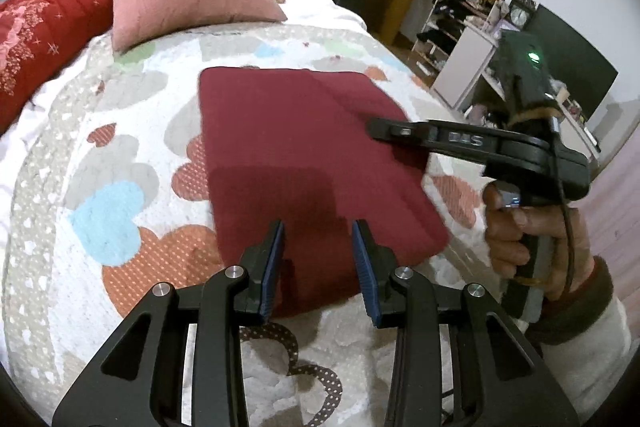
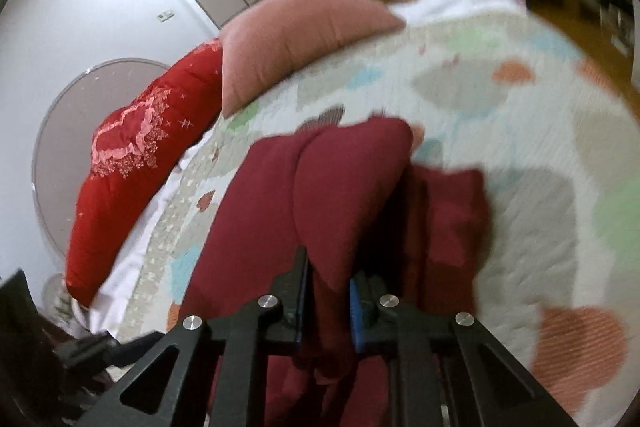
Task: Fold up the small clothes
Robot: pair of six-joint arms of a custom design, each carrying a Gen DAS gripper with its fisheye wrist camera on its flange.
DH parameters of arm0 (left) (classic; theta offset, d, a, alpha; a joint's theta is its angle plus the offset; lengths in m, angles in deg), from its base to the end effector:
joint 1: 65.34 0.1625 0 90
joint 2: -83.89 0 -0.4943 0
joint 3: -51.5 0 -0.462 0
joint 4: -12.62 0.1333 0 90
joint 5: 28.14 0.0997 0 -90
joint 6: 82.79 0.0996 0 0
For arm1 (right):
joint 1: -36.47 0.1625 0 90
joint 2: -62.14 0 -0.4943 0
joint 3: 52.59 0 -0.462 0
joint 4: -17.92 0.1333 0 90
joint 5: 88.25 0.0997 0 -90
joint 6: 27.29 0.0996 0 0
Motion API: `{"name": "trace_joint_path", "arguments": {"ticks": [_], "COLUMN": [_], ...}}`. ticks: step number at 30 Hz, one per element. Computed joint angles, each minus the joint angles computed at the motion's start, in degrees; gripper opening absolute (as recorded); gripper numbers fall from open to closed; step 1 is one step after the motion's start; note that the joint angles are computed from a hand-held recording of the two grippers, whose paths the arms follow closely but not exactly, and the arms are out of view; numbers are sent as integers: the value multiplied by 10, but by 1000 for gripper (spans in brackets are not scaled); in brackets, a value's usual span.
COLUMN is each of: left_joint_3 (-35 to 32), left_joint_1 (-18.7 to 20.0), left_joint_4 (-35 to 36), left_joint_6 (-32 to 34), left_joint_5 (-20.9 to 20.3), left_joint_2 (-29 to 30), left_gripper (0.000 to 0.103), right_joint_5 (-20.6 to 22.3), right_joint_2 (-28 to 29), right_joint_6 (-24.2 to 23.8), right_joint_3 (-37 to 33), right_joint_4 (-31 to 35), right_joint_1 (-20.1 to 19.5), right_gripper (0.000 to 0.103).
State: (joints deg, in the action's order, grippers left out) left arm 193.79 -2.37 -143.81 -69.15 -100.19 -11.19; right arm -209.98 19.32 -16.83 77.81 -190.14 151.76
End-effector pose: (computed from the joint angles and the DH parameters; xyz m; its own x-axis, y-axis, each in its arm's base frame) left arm -0.0336 -0.4267 0.2592 -0.7671 0.5307 -0.3604 0.6277 0.7368 -0.2513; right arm 0.2914 -0.4274 0.0145 -0.9351 0.0213 0.3536 -0.2017 0.7884 -0.5811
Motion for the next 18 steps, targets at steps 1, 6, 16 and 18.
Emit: {"name": "trace_joint_path", "arguments": {"ticks": [1,6,16,18], "left_joint_3": [-2,-7,-2,-2], "left_joint_1": [2,17,23,19], "left_joint_4": [-2,-18,-38,-38], "left_joint_6": [0,-4,0,-3], "left_joint_5": [0,26,53,53], "left_joint_2": [0,34,64,60], "left_gripper": [34,34,36,36], "right_joint_5": [-6,-50,-143,-160], "right_joint_2": [-7,-14,2,-4], "right_joint_6": [-5,-9,-24,-17], "right_joint_3": [2,-3,-10,-3], "right_joint_4": [4,60,85,75], "right_joint_1": [3,-1,24,39], "right_gripper": [15,15,36,36]}}
